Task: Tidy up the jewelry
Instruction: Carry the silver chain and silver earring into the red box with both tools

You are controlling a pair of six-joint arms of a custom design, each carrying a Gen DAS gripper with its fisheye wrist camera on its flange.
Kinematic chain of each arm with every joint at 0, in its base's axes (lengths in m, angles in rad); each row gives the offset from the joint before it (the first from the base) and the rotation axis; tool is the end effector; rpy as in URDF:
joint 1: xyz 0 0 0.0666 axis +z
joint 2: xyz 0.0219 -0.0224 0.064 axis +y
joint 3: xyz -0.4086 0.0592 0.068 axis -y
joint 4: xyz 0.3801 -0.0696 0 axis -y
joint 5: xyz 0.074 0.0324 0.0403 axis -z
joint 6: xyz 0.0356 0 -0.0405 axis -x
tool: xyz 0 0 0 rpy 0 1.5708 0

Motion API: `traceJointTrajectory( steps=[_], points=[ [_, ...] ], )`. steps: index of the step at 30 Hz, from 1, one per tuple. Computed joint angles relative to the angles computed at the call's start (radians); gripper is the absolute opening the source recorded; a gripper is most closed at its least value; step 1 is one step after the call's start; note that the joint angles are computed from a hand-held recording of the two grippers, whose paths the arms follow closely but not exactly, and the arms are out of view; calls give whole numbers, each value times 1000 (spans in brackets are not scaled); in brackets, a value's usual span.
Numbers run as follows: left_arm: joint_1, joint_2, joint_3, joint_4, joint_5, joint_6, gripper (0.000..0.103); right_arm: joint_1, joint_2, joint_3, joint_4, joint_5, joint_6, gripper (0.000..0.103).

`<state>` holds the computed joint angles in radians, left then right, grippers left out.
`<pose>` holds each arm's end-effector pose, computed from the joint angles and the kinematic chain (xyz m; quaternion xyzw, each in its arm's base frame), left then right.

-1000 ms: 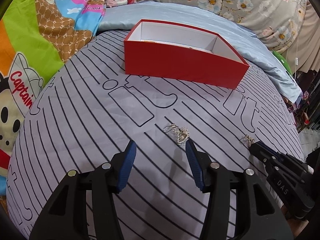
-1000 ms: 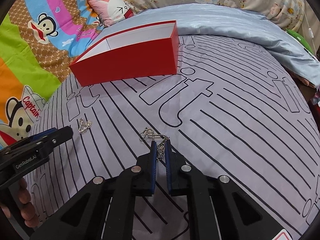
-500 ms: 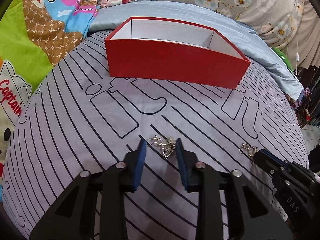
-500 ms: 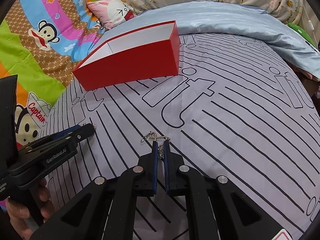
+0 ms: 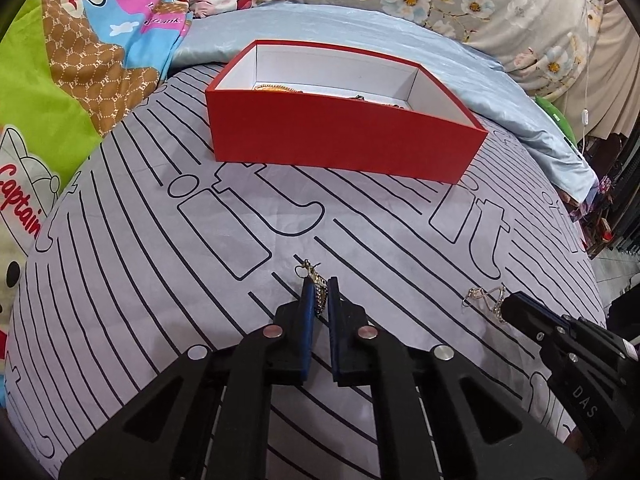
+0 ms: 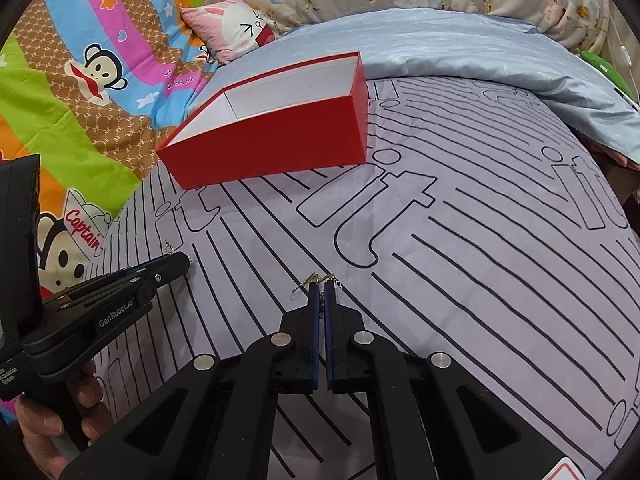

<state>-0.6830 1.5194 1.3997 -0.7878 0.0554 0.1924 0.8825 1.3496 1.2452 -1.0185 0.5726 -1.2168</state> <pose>0.3968 -0.3259 0.4103 0.2383 0.9147 -0.1617 0.2837 0.2829 0.3130 0.4108 0.2175 0.9119 0.0477 0.3449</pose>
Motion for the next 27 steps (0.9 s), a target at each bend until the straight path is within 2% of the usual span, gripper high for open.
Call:
traceJointTrajectory(
  steps=[11,17,27],
  points=[
    [5,-30,24,-29,0,2,6,20,-8,57,-25,59,33,3],
    [10,-35,53,-52,-12,0,6,28,1,109,-20,82,86,3],
    [13,-26,109,-48,-6,-13,6,5,6,154,16,89,154,3]
  ],
)
